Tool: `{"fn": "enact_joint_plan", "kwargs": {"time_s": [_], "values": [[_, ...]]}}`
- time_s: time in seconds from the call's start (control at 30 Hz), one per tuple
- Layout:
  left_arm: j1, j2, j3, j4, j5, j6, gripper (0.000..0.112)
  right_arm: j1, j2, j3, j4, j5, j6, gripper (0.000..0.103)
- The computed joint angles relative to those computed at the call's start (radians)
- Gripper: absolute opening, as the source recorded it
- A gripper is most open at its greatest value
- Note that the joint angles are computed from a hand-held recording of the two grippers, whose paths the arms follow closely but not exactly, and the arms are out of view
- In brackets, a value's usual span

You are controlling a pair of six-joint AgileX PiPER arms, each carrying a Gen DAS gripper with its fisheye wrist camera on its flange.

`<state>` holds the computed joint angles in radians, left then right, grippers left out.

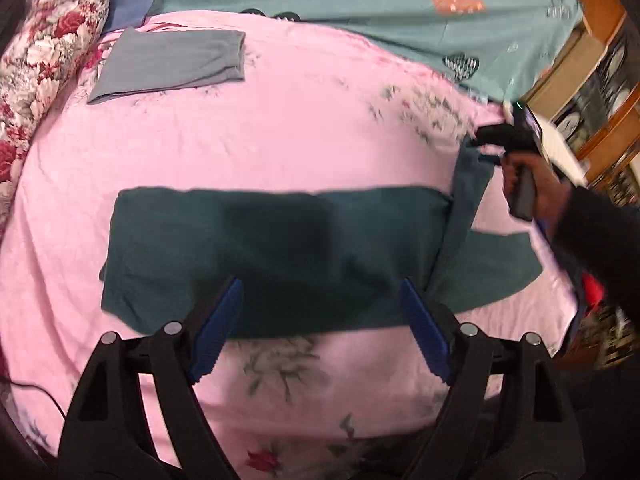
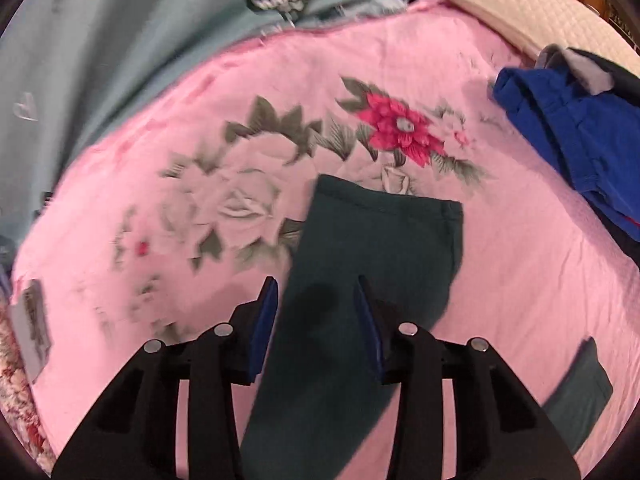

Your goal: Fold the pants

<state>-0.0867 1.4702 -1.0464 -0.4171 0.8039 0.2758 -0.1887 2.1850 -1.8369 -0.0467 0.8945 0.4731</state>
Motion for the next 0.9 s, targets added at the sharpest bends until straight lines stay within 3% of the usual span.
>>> {"fn": "enact_joint_plan", "kwargs": {"time_s": [0.07, 0.13, 0.2, 0.23, 0.43, 0.57, 0.67, 0.73, 0.83, 0.9], "values": [[-0.071, -0.023, 0.012, 0.123, -0.019, -0.127, 0.083, 0.031, 0.002, 0.012, -0.097, -0.024, 0.017, 0.041], [-0.09, -0.034, 0.023, 0.153, -0.022, -0.186, 0.084, 0.053, -0.006, 0.041, -0.145, -0.053, -0.021, 0.035], [-0.1, -0.021, 0.014, 0.152, -0.018, -0.216, 0.084, 0.046, -0.025, 0.074, -0.123, -0.076, -0.091, 0.007], [-0.11, -0.004, -0.003, 0.157, -0.018, -0.232, 0.084, 0.032, -0.038, 0.088, -0.091, -0.076, -0.131, 0.004], [-0.199, 0.044, -0.085, 0.186, -0.03, -0.254, 0.084, -0.196, -0.317, 0.38, 0.468, -0.196, -0.59, 0.004], [-0.268, 0.102, -0.159, 0.173, -0.012, -0.228, 0.084, -0.454, -0.568, 0.585, 0.868, -0.061, -0.937, 0.004], [-0.322, 0.153, -0.219, 0.156, 0.01, -0.207, 0.084, -0.752, -0.718, 0.825, 1.125, 0.088, -1.235, 0.004], [-0.363, 0.188, -0.259, 0.156, 0.031, -0.196, 0.084, -0.907, -0.731, 0.936, 1.142, 0.156, -1.331, 0.004], [-0.418, 0.24, -0.32, 0.16, 0.065, -0.18, 0.084, -1.079, -0.67, 1.068, 0.973, 0.117, -1.314, 0.009], [-0.449, 0.264, -0.354, 0.18, 0.083, -0.182, 0.084, -1.189, -0.638, 1.113, 0.933, 0.138, -1.333, 0.009]]}}
